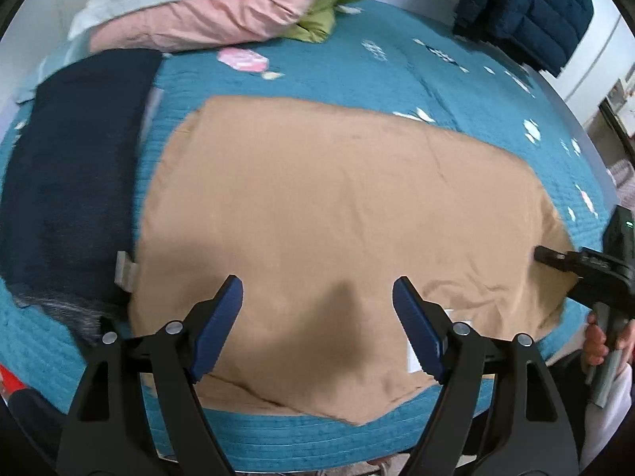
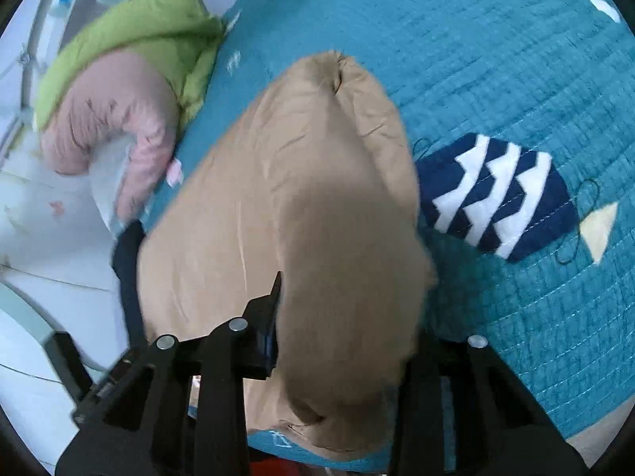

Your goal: Fold large clothes

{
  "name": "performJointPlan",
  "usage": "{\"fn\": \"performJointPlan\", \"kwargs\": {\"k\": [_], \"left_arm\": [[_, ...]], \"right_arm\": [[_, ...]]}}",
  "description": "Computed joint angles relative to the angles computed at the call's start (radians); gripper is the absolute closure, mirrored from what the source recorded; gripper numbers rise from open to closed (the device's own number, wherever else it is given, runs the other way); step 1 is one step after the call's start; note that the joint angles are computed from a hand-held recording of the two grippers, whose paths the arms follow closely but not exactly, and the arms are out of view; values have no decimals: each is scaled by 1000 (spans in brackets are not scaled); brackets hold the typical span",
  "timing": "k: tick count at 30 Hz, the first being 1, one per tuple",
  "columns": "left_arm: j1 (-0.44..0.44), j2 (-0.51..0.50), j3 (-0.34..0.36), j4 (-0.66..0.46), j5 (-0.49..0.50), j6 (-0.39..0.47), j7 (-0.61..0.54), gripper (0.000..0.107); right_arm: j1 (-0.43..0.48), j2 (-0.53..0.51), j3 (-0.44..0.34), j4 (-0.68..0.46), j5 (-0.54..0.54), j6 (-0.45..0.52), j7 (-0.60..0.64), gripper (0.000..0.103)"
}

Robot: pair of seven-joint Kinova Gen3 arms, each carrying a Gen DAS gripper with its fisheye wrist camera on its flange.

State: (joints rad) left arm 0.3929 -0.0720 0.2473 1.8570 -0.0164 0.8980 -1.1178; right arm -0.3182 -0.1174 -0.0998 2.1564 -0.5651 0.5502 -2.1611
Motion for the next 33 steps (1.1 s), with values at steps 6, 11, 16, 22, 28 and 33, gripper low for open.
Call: {"fn": "performJointPlan", "kwargs": {"k": [6, 11, 16, 22, 28, 33], "left_arm": [[17, 59, 7, -81, -16, -16, 37, 29], [39, 180, -8, -236, -21, -2, 43, 67], [106, 358, -25, -442, -91, 48, 80, 97], [166, 597, -83, -664, -95, 181, 71, 107], [196, 497, -129, -459, -74, 20, 148, 107], [234, 420, -117, -361, -132, 2, 206, 107]], "right_arm": [[-73, -7, 81, 39, -59, -58, -25, 77], [97, 16, -131, -44, 144, 8, -118, 80], [-6, 37, -29, -43, 141, -6, -129, 80], [-1, 39, 3, -29, 43, 1, -20, 79], [21, 50, 19, -14, -49, 10, 88, 78], [37, 51, 20, -6, -86, 17, 126, 77]]}}
